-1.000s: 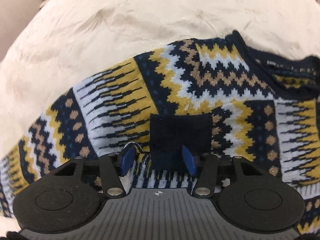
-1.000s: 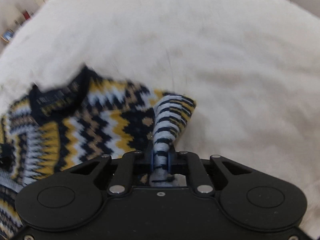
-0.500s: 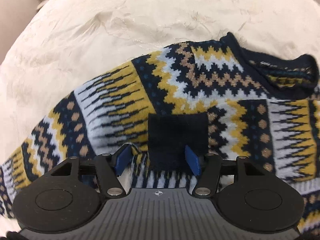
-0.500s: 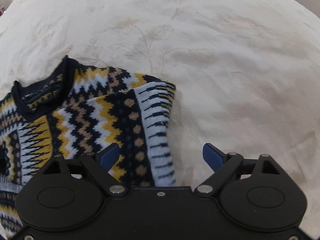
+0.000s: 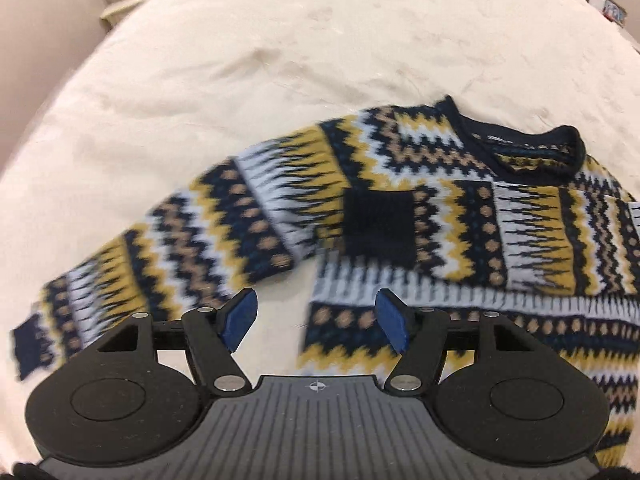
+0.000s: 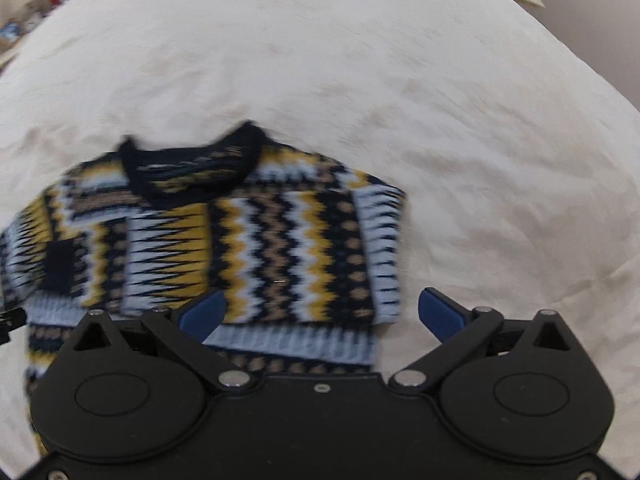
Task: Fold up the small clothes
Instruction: 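Move the left gripper to the other sleeve's navy cuff and grasp it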
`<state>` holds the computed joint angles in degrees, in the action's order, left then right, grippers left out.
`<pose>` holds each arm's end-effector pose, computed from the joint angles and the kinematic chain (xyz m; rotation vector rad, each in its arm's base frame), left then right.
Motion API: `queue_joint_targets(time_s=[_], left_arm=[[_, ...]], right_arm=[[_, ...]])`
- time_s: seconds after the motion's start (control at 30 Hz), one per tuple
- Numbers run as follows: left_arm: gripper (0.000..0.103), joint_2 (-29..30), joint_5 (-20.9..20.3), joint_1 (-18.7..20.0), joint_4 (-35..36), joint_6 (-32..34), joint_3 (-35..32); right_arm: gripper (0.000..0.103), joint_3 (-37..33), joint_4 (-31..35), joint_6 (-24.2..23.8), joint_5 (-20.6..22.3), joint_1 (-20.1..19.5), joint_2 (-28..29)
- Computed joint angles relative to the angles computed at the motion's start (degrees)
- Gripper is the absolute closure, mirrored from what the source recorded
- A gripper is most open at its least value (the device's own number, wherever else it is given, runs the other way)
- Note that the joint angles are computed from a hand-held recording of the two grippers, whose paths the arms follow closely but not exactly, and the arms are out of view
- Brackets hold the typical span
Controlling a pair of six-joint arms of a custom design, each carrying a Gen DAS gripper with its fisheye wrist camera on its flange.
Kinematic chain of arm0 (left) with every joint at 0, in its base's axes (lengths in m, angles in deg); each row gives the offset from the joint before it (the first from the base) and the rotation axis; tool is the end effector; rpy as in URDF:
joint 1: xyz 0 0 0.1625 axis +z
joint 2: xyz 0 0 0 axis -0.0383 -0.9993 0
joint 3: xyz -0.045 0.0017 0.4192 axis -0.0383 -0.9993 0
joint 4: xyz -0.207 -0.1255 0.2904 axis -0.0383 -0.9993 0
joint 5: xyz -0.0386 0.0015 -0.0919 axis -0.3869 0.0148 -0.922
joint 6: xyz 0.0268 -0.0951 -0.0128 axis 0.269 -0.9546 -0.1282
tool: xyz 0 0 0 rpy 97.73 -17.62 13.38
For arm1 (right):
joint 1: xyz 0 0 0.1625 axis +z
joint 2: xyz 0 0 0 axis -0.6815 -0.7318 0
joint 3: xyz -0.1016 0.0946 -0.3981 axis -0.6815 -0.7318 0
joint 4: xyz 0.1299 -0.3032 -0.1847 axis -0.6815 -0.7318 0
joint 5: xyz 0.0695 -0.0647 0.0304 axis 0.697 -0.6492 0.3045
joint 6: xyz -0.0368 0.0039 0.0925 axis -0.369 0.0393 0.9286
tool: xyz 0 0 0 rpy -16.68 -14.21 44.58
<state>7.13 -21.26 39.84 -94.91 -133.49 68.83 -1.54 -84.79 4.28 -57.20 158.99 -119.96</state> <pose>-0.2251 -0.4375 0.3298 -0.3334 2.0514 -0.6332 0.3644 -0.6009 0.2652 0.5134 -2.3328 0.3751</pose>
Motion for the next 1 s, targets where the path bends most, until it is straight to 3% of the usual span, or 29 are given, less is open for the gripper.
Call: queue_joint_targets(time_s=[0.33, 0.4, 0.57, 0.67, 0.87, 1.0], left_arm=[[0.038, 0.5, -9.5, -6.6, 28.9, -20.7, -9.2], [0.038, 0.0, -11.5, -7.2, 31.6, -22.4, -9.8], [0.038, -4.8, -13.7, -9.2, 32.4, -23.9, -7.5], [0.038, -9.7, -13.5, -11.2, 30.5, -25.8, -4.0], [0.039, -21.0, -13.1, -14.4, 31.1, -33.9, 3.8], [0.039, -30.0, -12.3, -16.9, 33.3, -40.8, 9.0]], right_arm=[[0.001, 5.7, -12.9, -8.7, 5.3, 7.3, -2.0], [0.001, 6.8, -17.4, -10.7, 3.8, 9.0, -1.6], [0.001, 7.9, -28.4, -17.7, -4.6, 13.5, 1.9], [0.001, 7.2, -28.0, -17.8, -5.2, 14.8, 3.0], [0.002, 7.0, -23.0, -13.1, 1.2, 15.4, 2.9], [0.010, 7.5, -20.0, -11.1, 4.0, 15.8, 3.6]])
